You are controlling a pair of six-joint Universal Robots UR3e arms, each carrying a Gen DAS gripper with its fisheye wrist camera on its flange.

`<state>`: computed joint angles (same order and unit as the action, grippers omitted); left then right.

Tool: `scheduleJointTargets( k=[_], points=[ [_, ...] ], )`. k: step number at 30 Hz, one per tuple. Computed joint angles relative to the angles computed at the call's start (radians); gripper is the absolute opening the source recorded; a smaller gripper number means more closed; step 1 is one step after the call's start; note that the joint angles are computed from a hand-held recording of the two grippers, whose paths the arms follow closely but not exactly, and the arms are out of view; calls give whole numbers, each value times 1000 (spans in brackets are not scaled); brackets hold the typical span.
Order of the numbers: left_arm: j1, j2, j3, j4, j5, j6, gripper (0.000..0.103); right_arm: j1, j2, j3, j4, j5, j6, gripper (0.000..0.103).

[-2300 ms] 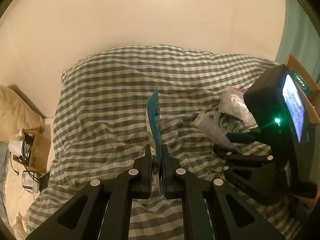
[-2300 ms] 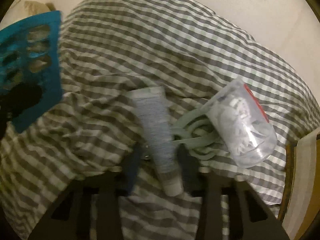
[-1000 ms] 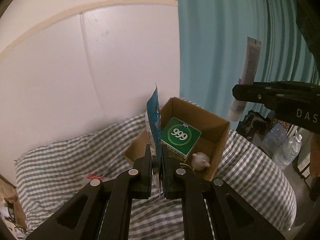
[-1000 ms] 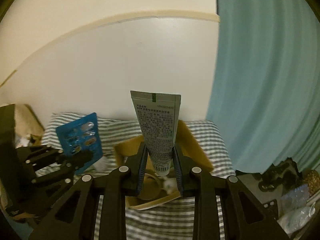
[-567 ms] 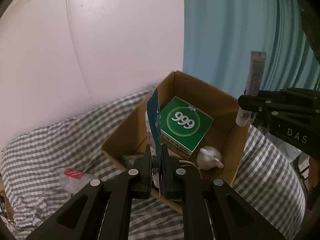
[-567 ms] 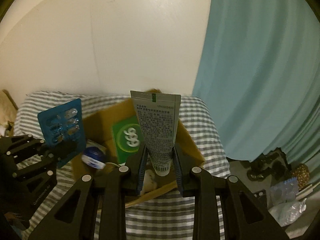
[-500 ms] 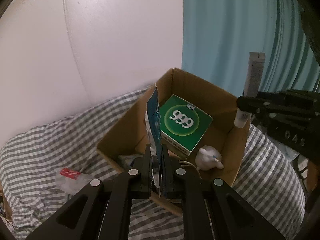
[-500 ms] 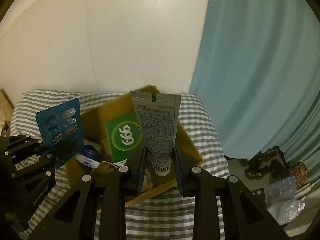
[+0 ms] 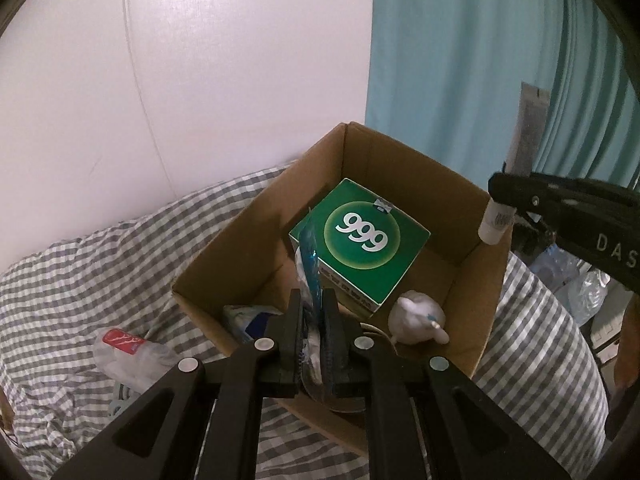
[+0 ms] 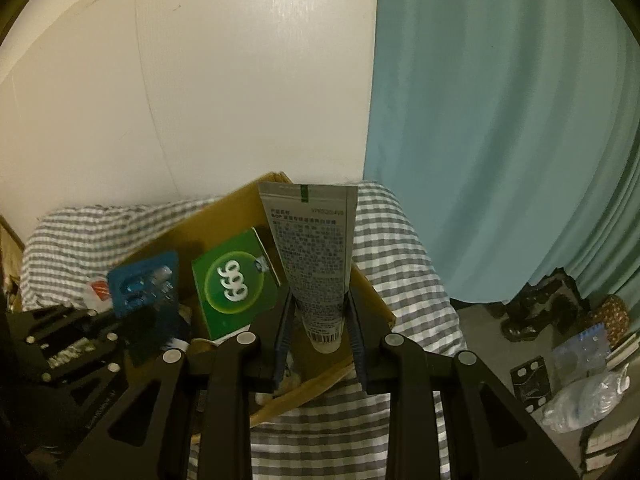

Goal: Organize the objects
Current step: 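Lower the blister pack and white tube into the cardboard box and release, then grasp the clear floss container with the left tool while the right tool grasps the hanger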

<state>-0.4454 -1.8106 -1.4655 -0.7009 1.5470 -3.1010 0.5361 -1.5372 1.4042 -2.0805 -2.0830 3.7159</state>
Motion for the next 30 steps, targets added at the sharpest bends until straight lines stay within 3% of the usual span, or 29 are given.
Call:
scheduleJointTargets(
  k=[2,4,5,6,7,8,12,16,20,23,26,30],
  points=[
    [-1,9,-1,-5,10,-2,19,8,2,-2,-14,-1,5,26],
    [8,25,-5,-12,7,-7,39,6,-4,14,-41,17,-3,27],
    [13,38,-16,-4,10,-16,57,6,-3,16,-48,22,-5,34],
    [20,38,-16,7,9,-22,62,9,-1,17,-55,22,-4,40],
    [22,43,-15,8,9,-29,63,13,2,19,-63,17,2,51],
    [29,52,-18,4,3,-31,63,16,3,22,-71,14,6,54],
    [40,91,-37,-4,21,-35,75,18,7,35,-100,21,9,61],
    [69,149,-85,4,1,-18,80,47,15,0,-75,-11,26,64],
    [111,234,-114,-26,-12,17,85,115,26,-77,-5,-64,63,75],
    [164,334,-156,-49,-21,48,98,215,71,-199,96,-134,111,84],
    [277,475,-214,-89,-79,101,102,310,140,-368,222,-202,165,92],
    [574,687,-251,-267,-266,224,103,447,270,-629,396,-286,264,97]
  ],
)
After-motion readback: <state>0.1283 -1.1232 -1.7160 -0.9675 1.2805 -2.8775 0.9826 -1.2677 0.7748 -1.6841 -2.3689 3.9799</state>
